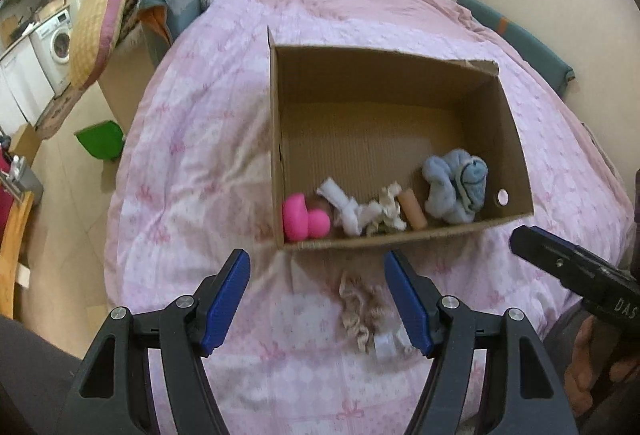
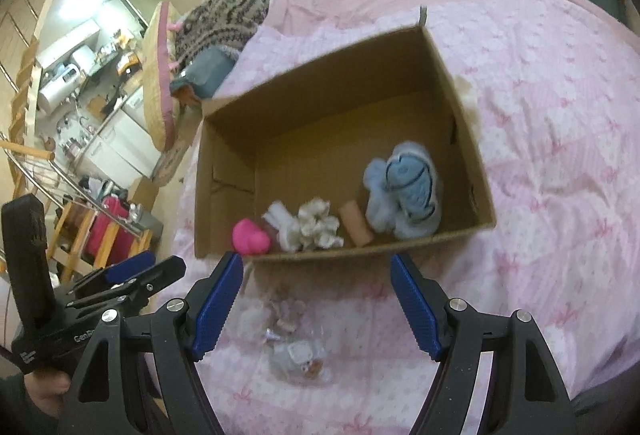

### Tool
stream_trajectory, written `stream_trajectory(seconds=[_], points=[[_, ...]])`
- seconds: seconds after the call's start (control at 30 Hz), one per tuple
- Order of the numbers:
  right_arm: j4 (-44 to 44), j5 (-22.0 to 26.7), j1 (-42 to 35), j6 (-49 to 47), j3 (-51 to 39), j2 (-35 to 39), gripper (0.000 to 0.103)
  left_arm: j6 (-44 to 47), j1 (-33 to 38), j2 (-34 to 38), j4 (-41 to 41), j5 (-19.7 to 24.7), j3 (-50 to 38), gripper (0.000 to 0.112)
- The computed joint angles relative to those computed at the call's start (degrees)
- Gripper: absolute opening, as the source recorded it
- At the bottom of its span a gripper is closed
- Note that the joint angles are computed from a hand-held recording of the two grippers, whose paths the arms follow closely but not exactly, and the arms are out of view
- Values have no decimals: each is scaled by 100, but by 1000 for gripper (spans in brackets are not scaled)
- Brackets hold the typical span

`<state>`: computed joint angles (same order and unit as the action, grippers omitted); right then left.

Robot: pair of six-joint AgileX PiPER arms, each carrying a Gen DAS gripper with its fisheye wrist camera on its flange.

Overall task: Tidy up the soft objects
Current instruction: 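Lower the right gripper onto the clear bag with white mesh and grasp it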

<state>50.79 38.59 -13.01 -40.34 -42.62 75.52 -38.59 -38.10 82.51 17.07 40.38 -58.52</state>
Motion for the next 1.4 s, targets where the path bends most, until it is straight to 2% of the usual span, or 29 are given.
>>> stream_trajectory(seconds=[0.13,0.3,0.5,0.63,0.73,0.83,0.9,1.03,1.07,1.13,1.17,1.23,1.33,1.4], points=[[-1,-68,168,70,96,50,81,207,69,202,-420,51,20,67],[-192,-119,344,333,6,375,81,-249,30,344,-44,135,-10,67],[-615,-284,343,920,-50,655,81,-426,291,352,-108,155,60,67],[-894,-63,302,1215,-224,1084,81,-392,511,357,-295,106,69,67],[-1143,148,613,1277,-381,1418,80,-388,598,375,-361,88,59,67],[-1663,-19,1227,1482,-400,1451,77,-313,635,384,-462,57,57,67],[-1707,82,1491,1372,-446,1577,77,-295,618,394,-467,60,47,67],[-2175,-23,2055,1691,-485,1859,76,-326,602,389,-443,55,33,67],[-2324,-97,2182,1806,-490,1900,72,-345,610,384,-439,68,26,67],[-2945,-243,2476,2286,-530,1967,51,-342,642,342,-487,29,53,67],[-3101,-266,2527,2392,-538,2005,49,-318,664,334,-524,21,61,67],[-2950,-226,2431,2249,-518,1975,37,-299,688,344,-552,35,59,67],[-2873,-178,2335,2086,-464,1879,28,-264,745,362,-605,41,62,67],[-3004,-159,2336,2120,-410,1765,26,-230,799,354,-668,38,61,67]])
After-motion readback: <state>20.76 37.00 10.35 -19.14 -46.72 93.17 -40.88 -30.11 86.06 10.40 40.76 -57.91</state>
